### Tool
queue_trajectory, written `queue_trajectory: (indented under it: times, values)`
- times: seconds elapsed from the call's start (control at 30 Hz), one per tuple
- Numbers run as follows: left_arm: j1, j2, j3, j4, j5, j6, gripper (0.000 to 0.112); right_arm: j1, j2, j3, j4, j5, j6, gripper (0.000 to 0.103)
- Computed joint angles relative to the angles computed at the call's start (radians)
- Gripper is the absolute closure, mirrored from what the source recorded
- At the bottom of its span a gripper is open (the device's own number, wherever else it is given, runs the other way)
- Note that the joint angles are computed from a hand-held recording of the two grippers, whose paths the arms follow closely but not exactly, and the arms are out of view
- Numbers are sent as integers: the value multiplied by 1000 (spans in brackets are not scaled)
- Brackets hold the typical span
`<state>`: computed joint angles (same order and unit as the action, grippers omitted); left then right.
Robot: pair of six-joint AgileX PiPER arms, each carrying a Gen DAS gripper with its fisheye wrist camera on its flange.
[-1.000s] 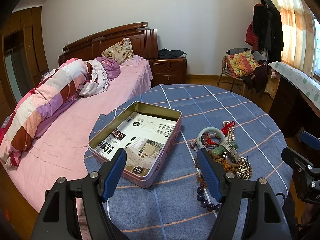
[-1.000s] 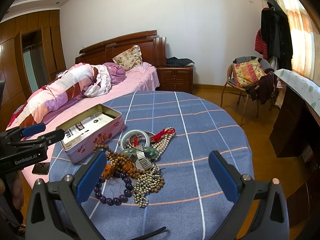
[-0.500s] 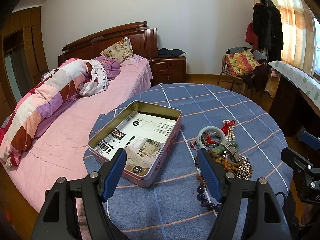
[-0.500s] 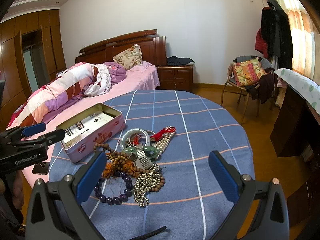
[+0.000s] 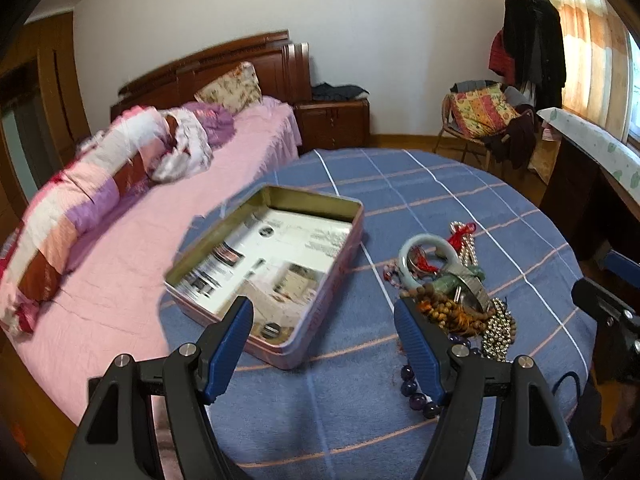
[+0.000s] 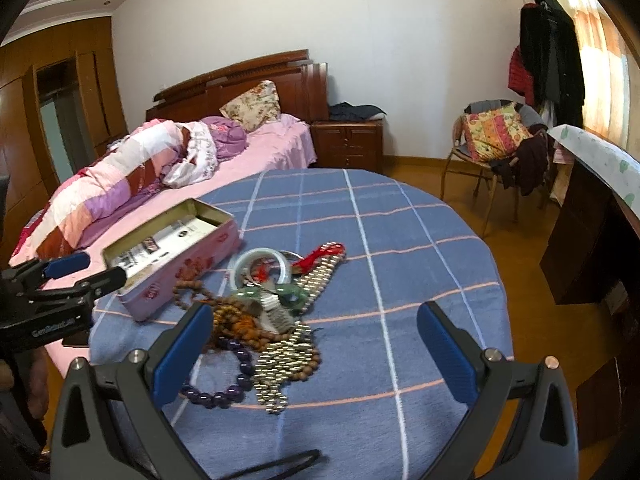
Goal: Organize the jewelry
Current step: 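Grasp the brown wooden bead strand with the left tool and lift it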
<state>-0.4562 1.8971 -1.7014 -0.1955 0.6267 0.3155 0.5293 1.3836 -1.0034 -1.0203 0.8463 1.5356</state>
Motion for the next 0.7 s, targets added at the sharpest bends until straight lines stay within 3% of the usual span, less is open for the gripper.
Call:
queue_trajectory:
  times: [0.47, 0.7]
  values:
    - [-95, 135, -151, -7, 83, 6, 39, -100, -6, 51, 64, -60, -31, 0]
    - [-105, 190, -203, -99, 139, 73, 39, -143, -5, 61, 97, -99, -71, 0]
